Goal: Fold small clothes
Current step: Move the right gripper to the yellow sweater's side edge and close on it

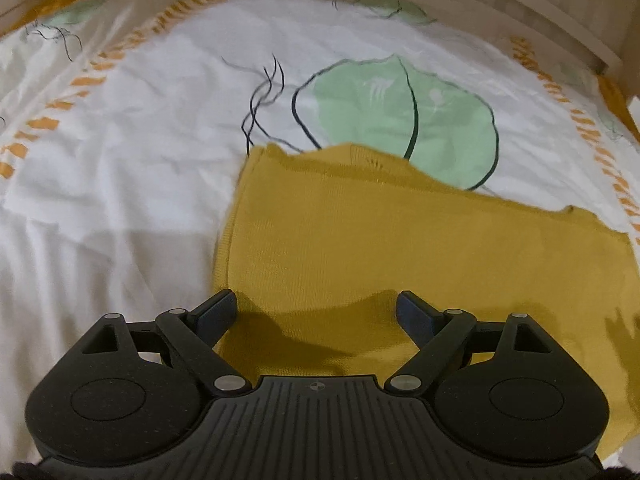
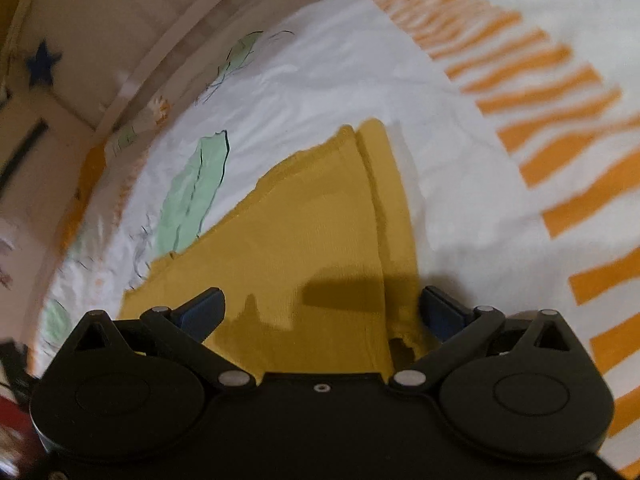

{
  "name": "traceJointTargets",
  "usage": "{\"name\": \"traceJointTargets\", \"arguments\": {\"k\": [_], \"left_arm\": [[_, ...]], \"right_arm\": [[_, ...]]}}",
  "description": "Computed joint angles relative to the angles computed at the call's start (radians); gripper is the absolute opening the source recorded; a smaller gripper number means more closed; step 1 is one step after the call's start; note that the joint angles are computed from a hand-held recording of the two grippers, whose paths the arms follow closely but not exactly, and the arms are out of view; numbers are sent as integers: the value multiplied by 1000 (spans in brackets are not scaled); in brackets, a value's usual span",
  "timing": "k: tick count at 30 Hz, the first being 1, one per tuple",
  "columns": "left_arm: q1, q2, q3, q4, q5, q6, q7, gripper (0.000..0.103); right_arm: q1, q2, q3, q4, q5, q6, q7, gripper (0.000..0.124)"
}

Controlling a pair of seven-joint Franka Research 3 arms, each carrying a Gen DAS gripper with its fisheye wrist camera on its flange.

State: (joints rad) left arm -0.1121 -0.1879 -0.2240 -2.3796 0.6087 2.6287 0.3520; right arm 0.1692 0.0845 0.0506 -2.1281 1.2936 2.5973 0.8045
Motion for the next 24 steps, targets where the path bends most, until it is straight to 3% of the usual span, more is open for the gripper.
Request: {"name": "traceJointTargets", "arguments": {"k": [6,12,18,24], "left_arm": [[5,46,7,18,12,27,-18,102],[-10,83,-9,63,90,-52,-107,103],[-29,84,34,81,-92,-53,67,102],[-14,40,53,45,-224,18,104,101]], "right_arm": [[-47,35,-14,12,257,-120,-102,103],[-46,41,-8,15,304,-125,-191,103],[-17,32,5,4,341,-56,-348,103],[-29,45,-4,18,338,-123,-353,101]]}}
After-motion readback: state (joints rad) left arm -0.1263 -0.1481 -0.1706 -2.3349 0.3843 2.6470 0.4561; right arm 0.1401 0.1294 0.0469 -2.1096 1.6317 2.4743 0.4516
